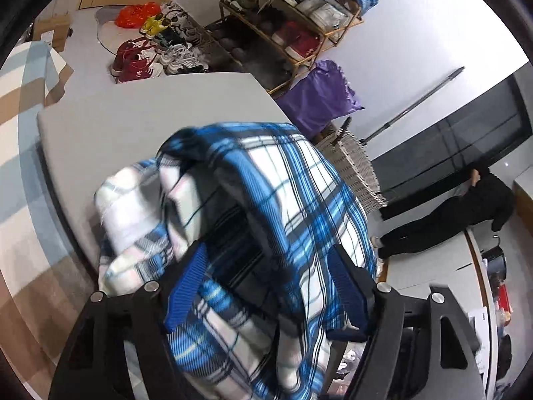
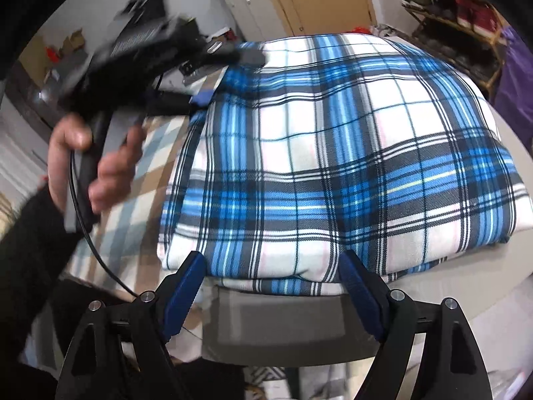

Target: Fold large clothes

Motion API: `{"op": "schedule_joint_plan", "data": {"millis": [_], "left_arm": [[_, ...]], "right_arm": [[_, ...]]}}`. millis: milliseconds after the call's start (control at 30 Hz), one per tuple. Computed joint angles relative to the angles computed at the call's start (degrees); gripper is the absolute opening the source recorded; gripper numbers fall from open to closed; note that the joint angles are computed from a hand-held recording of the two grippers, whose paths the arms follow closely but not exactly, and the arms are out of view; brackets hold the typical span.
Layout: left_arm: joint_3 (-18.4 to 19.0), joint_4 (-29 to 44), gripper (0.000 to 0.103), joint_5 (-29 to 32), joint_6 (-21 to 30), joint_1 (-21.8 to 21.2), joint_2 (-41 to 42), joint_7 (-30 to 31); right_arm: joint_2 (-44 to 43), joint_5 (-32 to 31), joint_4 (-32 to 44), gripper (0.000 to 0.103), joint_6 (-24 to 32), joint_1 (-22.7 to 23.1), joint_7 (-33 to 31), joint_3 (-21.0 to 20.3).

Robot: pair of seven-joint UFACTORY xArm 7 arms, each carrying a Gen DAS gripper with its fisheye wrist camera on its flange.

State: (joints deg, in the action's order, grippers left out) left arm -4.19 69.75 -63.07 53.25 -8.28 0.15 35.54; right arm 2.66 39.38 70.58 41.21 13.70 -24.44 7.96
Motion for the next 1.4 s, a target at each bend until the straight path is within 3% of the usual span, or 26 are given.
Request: {"op": "schedule_joint_plan", "data": {"millis": [167,233,333,400,433,467,567,733,867,967,1400], "left_arm": [[-0.28,-2.25,0.071,6.08,-5.89,-1.82,-5.92,-4.33],[0.74,-5.7,0.071,5.11,-7.93,-2.25,-9.87,-1.06],[-0.08,-13.0,0.071,10.91,-16.13,-3.08,-17.78,-3.64],[-0.83,-17.1,0.071,14.07,-20.33,-3.62,-22.06,-5.59],[-0.85,-19.58,0.072,14.47,-22.85,-4.34,-24.46,-5.48],[-3.27,-21.7,0.077,16.76,-25.2,-2.66,-26.62,-7.78],[-5.73,-28.28,0.084,22.87,-30.89,-2.39,-33.71,-14.25],[-7.15,-35.15,0.085,27.46,-38.22,-2.85,-40.04,-18.02],[-11.55,-40.35,0.097,31.58,-45.36,0.42,-45.14,-23.61],[-11.25,-43.16,0.101,32.86,-49.57,-1.2,-47.29,-25.23],[-14.88,-46.74,0.101,42.55,-54.76,0.27,-48.61,-34.07]], "right_arm": [[-3.56,11.15,-4.14,0.083,-2.65,-0.87,-0.78,-0.72],[-6.69,13.1,-7.25,0.083,-5.91,-0.18,-1.03,-0.94],[-12.23,14.34,-12.42,0.083,-11.94,1.73,-0.53,-1.1],[-16.08,13.27,-16.06,0.094,-17.37,3.26,0.8,-0.95],[-18.43,11.39,-18.3,0.097,-21.32,3.6,2.77,0.0],[-20.34,9.13,-20.11,0.103,-24.43,3.59,4.93,1.07],[-25.65,1.54,-24.77,0.103,-31.24,1.44,12.57,5.41],[-30.73,-10.11,-27.53,0.103,-36.58,-9.14,27.49,16.08],[-35.24,-15.55,-29.85,0.103,-39.93,-18.03,36.04,24.62],[-39.29,-17.04,-31.84,0.103,-40.7,-19.65,40.23,26.12],[-43.77,-25.18,-34.28,0.103,-38.63,-18.26,49.55,24.69]]}}
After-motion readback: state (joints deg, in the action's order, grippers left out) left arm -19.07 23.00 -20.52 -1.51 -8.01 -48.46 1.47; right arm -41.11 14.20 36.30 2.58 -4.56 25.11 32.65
